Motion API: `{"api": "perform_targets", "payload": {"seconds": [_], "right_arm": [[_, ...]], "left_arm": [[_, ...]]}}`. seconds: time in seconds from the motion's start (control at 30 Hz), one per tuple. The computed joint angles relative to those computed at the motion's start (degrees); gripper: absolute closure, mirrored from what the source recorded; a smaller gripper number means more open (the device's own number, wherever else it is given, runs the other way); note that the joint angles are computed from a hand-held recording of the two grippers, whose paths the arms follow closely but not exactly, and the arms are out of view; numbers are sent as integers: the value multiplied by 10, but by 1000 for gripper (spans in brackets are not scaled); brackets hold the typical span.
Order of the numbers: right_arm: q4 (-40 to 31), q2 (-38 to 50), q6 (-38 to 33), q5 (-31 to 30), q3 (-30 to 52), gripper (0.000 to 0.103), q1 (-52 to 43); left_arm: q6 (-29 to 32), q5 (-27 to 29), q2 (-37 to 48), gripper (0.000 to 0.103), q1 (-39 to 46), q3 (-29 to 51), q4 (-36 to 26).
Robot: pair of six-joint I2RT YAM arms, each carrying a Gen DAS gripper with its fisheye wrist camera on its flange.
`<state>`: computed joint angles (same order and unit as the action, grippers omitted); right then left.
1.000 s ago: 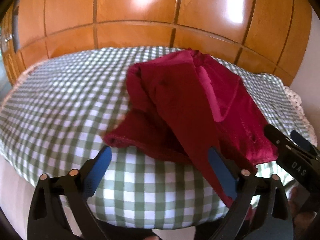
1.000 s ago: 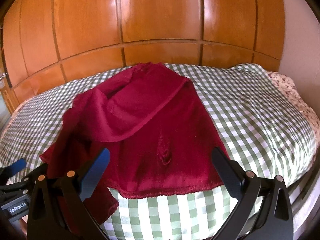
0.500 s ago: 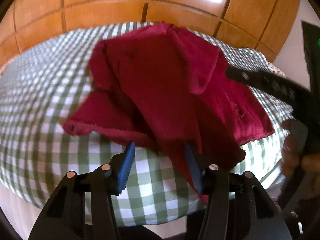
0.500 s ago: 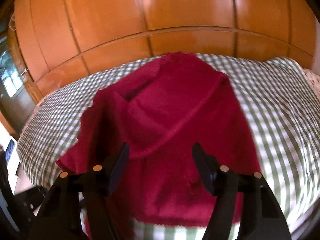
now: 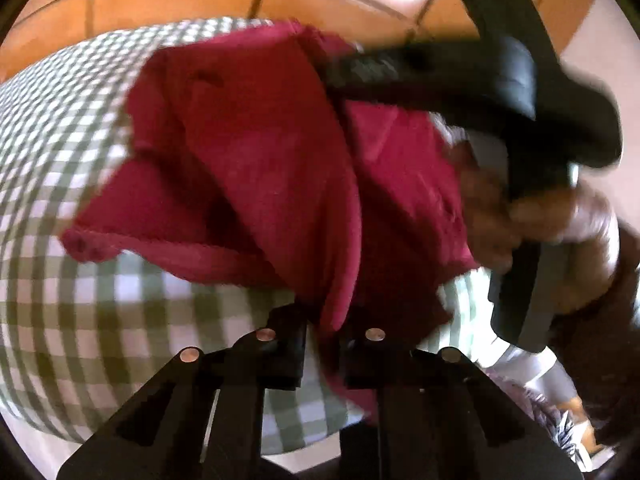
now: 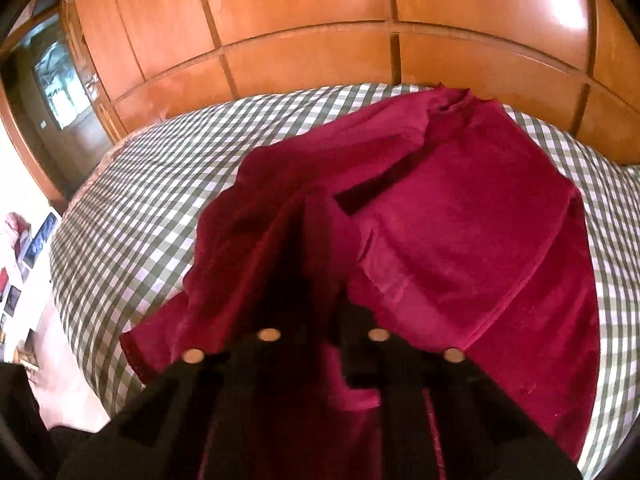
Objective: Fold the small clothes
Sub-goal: 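Grasp the sweater hem with the left tool while the right tool grasps the other hem corner, then lift and shake the sweater out, then lay it flat on the bed with both tools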
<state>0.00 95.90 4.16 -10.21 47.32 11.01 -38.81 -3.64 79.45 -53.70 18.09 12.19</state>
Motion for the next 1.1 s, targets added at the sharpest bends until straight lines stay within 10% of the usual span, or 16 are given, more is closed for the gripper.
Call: {"api": "perform_targets", "payload": {"seconds": [0.17, 0.33, 0.5, 0.73, 0.87, 1.1], "right_arm": [[-22, -112, -27, -5, -34, 95, -86], [-42, -125, -87, 44, 6, 95, -224], [-38, 1, -137, 133, 126, 95, -329], [-64, 157, -109, 213, 295, 94, -406], [-46, 139, -78, 176, 253, 54, -434], [-106, 31, -86, -24, 96, 51, -455]], "left_arm": [[75, 21, -244, 95, 122, -27, -115], [178, 142, -285, 96, 382, 29, -189], [235, 173, -120, 96, 549, 155, -175], [219, 49, 52, 95, 621, 321, -188], [227, 28, 50, 30, 634, 321, -183], [313, 214, -70, 29, 647, 157, -177]]}}
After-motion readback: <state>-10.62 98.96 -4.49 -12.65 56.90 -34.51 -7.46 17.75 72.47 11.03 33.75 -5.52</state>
